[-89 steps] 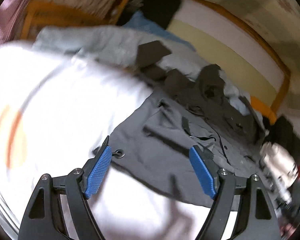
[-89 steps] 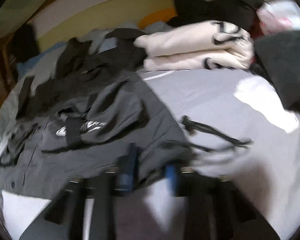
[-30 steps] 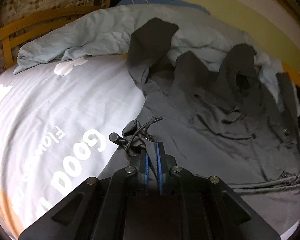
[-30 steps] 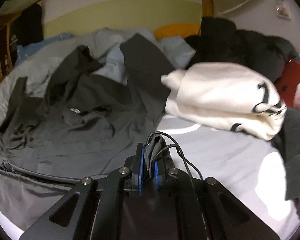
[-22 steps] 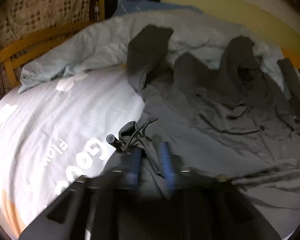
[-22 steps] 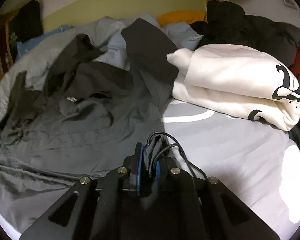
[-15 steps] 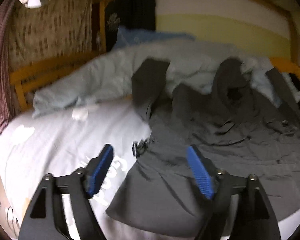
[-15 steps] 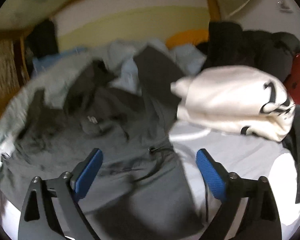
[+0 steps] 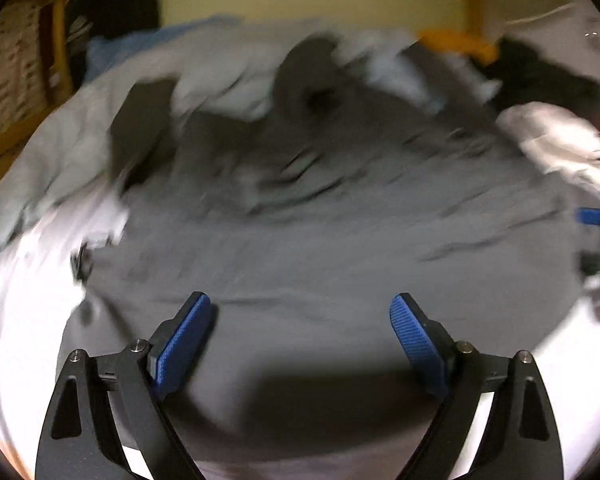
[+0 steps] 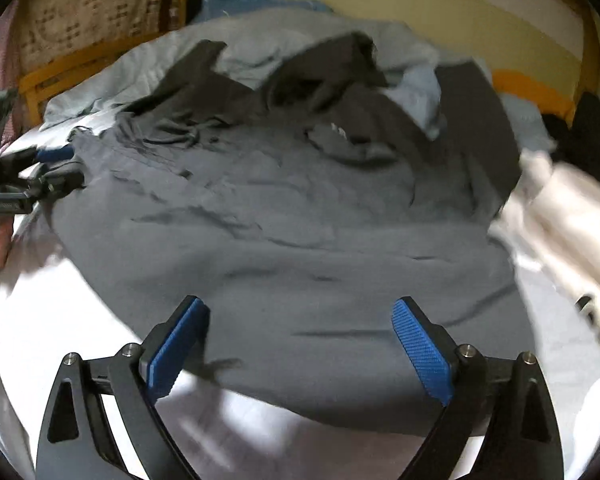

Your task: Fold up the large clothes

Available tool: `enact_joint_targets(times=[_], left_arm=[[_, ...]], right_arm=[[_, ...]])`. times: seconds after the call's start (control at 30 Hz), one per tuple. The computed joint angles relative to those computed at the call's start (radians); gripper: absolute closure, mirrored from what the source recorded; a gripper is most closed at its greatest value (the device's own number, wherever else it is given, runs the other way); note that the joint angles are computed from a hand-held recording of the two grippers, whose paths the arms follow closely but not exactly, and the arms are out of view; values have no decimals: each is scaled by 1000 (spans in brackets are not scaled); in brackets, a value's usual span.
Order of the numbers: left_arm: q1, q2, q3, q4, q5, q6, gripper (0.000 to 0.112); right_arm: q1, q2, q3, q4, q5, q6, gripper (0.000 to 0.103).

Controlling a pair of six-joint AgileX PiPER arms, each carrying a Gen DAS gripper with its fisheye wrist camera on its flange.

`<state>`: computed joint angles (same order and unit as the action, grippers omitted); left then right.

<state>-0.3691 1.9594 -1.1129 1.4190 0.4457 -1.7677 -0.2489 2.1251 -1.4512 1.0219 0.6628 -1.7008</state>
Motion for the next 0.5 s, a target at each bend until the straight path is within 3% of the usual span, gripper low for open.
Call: enact_joint_targets(times=[0.07, 0.13, 0.2, 0.33, 0.4, 0.43, 0.5], left_arm=[[65, 7, -15, -98, -45, 17, 20], [84, 11, -21, -129, 9, -30, 21], [91, 15, -28, -162, 16, -30, 22], [11, 75, -104, -218, 242, -26, 22], [-26, 90, -105, -218, 377, -99, 22], [-20, 81, -88, -217, 385, -135, 22], [32, 43, -28, -194, 281, -189, 22]], right_arm=[[5, 33, -44, -8, -23, 71, 7], [21, 38, -43, 8, -124, 116, 6], [12, 66, -84, -17, -120, 208, 6], [-9, 73, -87, 8, -147, 273, 6], [1, 45, -24, 98, -240, 212, 6], [6, 37, -6, 141, -314, 205, 6], [-5, 42, -12, 147, -343, 283, 7]])
